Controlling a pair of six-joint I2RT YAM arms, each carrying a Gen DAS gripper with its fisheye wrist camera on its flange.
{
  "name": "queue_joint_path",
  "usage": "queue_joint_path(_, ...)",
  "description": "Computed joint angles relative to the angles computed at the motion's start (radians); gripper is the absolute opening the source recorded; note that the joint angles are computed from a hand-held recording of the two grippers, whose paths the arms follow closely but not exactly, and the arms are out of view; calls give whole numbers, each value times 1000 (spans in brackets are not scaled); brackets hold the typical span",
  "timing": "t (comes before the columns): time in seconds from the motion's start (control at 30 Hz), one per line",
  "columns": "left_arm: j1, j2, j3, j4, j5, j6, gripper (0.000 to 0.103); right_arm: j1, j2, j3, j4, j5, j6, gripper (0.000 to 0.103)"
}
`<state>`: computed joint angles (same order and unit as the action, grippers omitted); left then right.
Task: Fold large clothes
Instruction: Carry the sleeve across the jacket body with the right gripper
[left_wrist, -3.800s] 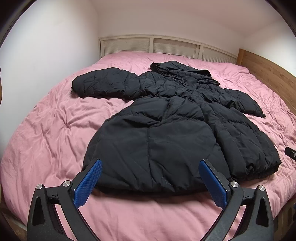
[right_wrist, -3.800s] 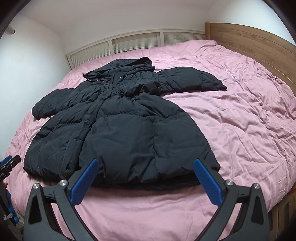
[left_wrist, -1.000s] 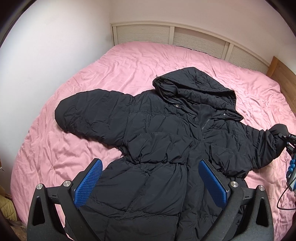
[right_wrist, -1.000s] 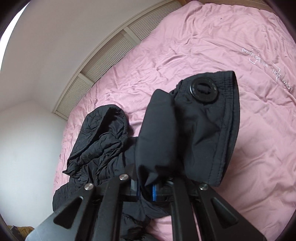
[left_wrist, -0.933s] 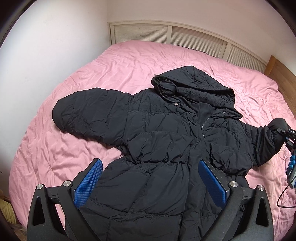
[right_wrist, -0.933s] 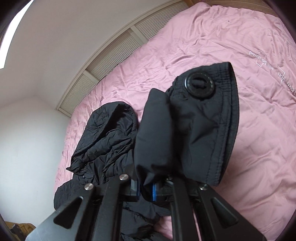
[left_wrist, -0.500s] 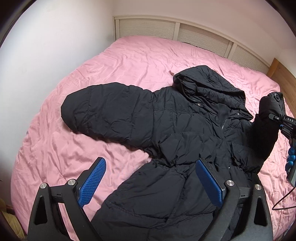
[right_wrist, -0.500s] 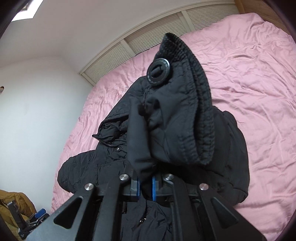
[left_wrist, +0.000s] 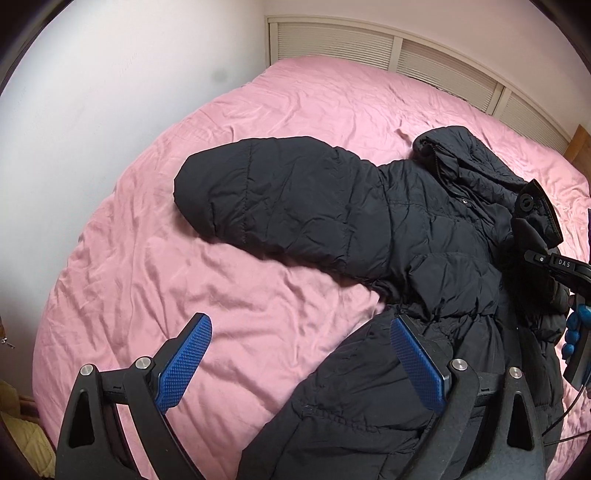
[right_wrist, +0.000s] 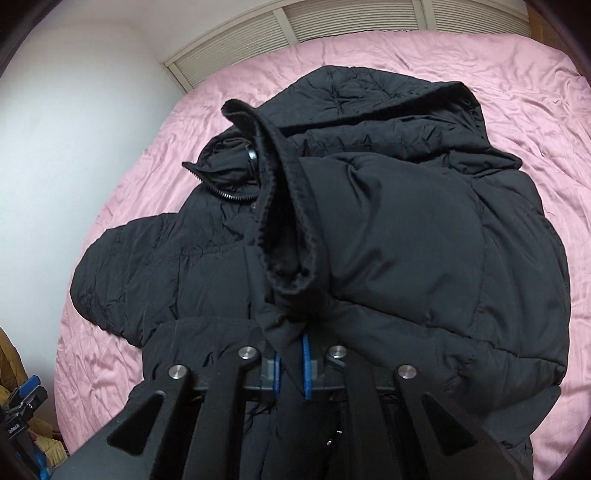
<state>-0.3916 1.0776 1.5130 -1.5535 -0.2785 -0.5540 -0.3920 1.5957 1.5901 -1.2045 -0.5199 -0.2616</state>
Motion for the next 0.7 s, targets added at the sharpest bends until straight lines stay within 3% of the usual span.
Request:
queue_joint_path(0.27,14,-25,-63,25,22,8,97,48,-87,-179,55,101,-98,9)
queue_joint_path(0.7,-127,29,-41,37,-34,-104,97,46,-137,-285,44,160,-243,11)
